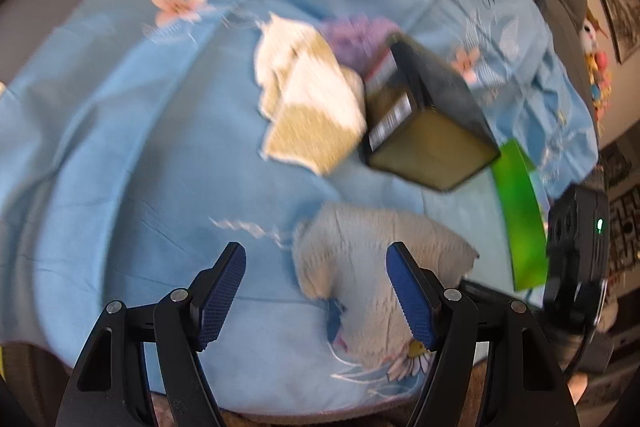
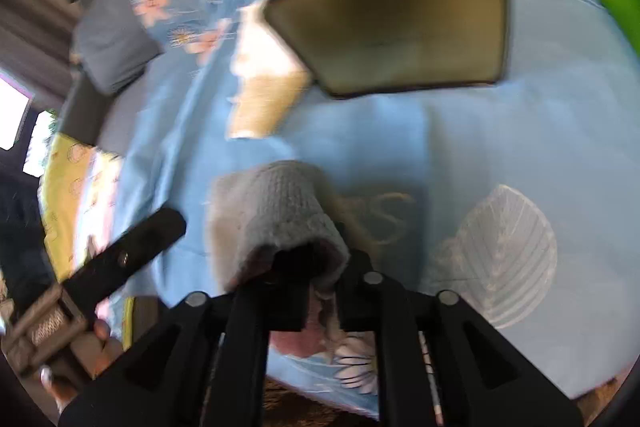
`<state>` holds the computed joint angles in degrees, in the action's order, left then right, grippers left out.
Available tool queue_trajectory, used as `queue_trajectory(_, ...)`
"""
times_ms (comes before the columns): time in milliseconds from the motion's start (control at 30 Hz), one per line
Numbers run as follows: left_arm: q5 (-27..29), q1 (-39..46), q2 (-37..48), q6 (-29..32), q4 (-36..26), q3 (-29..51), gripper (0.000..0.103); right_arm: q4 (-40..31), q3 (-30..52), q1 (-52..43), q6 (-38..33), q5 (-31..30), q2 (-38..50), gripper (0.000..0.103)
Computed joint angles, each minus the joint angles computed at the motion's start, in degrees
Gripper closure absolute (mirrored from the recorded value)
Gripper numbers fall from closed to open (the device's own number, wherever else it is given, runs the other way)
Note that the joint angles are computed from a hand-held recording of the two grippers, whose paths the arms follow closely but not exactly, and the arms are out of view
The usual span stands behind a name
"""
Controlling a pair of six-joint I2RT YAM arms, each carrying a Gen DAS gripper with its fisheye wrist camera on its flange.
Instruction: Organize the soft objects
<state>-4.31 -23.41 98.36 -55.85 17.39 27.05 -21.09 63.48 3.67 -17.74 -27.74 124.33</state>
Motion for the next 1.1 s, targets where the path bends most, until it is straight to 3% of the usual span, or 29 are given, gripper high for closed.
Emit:
queue_trajectory(33, 0.9, -0.2, 1.3, 0.1, 0.5, 0.6, 0.030, -0.4, 0.1, -0.5, 0.2, 0.1, -0.2, 0.078)
queue_trajectory(67, 1.9, -0.5, 2.6, 0.3, 1.0, 1.2, 0.030, -1.0, 0.3, -1.2, 0.1, -0.6, -0.4, 0.058)
queue_trajectory(100, 2.9, -0.7, 3.8, 0.5, 1.9, 1.7, 0.030, -1.4, 0.3, -1.9, 0.0, -1.3, -1.1, 0.047)
queue_trajectory(233, 3.9, -1.8, 7.5, 1.1, 1.0, 4.7, 0.030, 1.7, -2.0, -5.5, 0.7, -1.0, -5.3, 0.034)
queue_trajectory(433, 2.4, -3.3, 10.3, 1.8, -0.8, 7.5, 0.030, 1.2, -1.1, -7.6, 1.4, -3.1, -6.5, 0.031)
queue_trajectory(700, 0.9, -4.1, 12.5, 2.1, 0.8, 9.1, 0.031, 0.2, 1.8, -1.6, 0.5, -2.2, -1.5, 0.032)
queue_trajectory(900, 2.5, -3.4, 14.4, 3.5, 4.1, 9.7, 0.057, -0.5, 6.3, -0.1, 2.2, -1.8, 4.7, 0.034)
queue_trajectory(1033, 4.7, -3.2, 15.8, 4.4, 6.5, 10.5, 0.069, -4.0, 8.6, -0.6, 0.8, -5.6, 6.7, 0.059)
queue_trajectory(1100, 3.5, -4.0, 15.7, 5.1, 4.4, 11.8, 0.070, -3.2, 8.0, -0.7, 0.8, -6.3, 6.8, 0.063)
